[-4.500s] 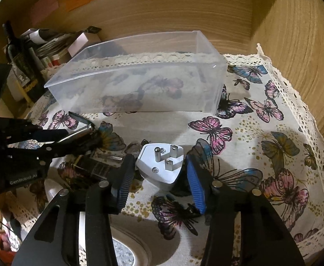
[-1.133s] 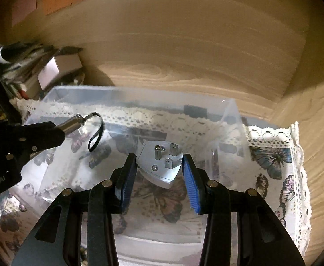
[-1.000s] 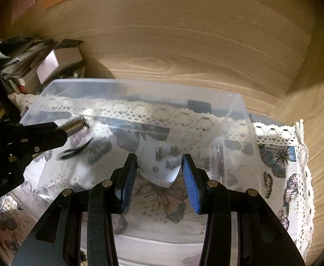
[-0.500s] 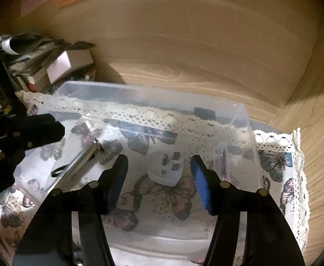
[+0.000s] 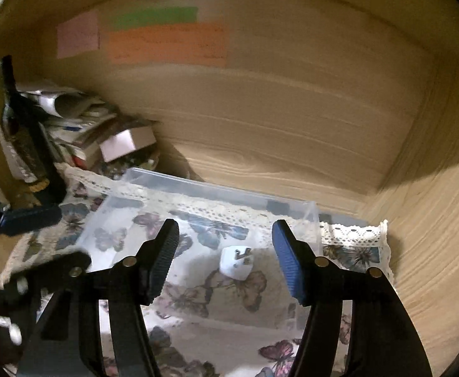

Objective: Organize rigid objects
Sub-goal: 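Grasp the white handheld device with the left tool while the right grasps a black piece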

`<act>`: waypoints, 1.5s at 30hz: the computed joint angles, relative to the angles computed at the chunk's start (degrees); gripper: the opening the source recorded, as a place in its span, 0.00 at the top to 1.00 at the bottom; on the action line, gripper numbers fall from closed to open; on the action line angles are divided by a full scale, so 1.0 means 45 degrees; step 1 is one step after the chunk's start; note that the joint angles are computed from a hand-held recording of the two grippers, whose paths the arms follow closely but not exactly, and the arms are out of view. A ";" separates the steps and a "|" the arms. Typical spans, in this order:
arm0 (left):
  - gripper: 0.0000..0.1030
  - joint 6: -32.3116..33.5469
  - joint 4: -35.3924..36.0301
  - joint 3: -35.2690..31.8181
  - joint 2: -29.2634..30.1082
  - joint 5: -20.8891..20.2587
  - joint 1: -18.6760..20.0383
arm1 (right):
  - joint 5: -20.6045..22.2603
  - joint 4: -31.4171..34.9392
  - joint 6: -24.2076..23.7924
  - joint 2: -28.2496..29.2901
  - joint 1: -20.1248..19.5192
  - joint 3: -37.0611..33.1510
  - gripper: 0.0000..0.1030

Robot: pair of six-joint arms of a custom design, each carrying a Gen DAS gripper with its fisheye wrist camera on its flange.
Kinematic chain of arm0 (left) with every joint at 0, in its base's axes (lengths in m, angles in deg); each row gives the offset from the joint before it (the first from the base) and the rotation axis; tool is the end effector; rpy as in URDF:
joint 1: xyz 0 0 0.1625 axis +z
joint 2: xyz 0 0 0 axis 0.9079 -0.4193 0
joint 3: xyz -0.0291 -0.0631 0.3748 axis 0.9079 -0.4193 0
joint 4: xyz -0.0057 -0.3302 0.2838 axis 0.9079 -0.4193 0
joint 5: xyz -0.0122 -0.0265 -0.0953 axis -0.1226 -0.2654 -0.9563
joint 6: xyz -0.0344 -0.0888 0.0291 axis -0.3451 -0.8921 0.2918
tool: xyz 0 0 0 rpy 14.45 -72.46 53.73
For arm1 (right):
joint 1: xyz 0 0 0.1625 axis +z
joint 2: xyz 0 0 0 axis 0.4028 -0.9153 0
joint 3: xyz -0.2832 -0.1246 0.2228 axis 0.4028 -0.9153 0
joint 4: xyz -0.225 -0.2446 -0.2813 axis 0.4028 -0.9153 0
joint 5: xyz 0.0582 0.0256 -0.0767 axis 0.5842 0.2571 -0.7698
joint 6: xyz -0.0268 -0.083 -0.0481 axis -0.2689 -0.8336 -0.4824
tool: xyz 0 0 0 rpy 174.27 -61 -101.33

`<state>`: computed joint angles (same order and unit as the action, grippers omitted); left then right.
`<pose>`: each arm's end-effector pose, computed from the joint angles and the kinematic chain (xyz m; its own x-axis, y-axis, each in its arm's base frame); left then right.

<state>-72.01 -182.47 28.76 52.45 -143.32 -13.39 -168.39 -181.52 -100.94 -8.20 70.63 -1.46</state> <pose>-0.3427 -0.7398 0.0544 -0.6550 0.4774 -0.5857 0.7325 0.5914 -0.3372 0.1413 -0.7371 0.2471 -0.6396 -0.0554 0.7667 -0.6377 0.5951 -0.4890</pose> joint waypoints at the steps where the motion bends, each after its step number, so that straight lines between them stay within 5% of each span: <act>1: 0.41 0.0070 -0.0136 0.0387 -0.0191 -0.0052 -0.0049 | 0.0104 -0.0049 0.0100 -0.0220 -0.0013 0.0311 0.44; 5: 0.35 0.0161 -0.0357 0.1989 -0.0942 -0.0427 -0.0222 | 0.0600 -0.0092 0.0876 -0.1139 -0.0146 0.1671 0.40; 12: 0.35 0.0147 0.0623 0.3453 -0.1406 -0.1675 -0.0279 | 0.0367 -0.1820 0.0714 -0.2203 -0.0422 0.3896 0.34; 24: 0.37 0.0093 0.2330 0.3676 -0.1079 -0.3990 -0.0060 | 0.0037 -0.3497 0.0286 -0.3404 -0.1328 0.6527 0.34; 28: 0.40 0.0196 0.1982 0.3794 -0.1031 -0.4011 -0.0167 | 0.0165 -0.3309 0.0565 -0.3710 -0.1630 0.6950 0.36; 35: 0.42 0.0591 0.1485 0.4184 -0.1121 -0.3013 -0.0289 | 0.0525 -0.2400 0.0718 -0.3972 -0.1827 0.7292 0.56; 42: 0.41 0.0641 0.3151 0.2541 -0.0203 -0.3459 -0.0066 | 0.0696 -0.2015 0.1151 -0.3993 -0.2042 0.7314 0.57; 45: 0.49 0.0402 0.3648 0.2032 0.0305 -0.2930 -0.0022 | 0.0616 -0.2035 0.1205 -0.4054 -0.2084 0.7374 0.57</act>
<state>-70.20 -166.06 37.91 53.82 -156.51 -13.49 -165.61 -190.68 -95.52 -26.44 61.25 31.72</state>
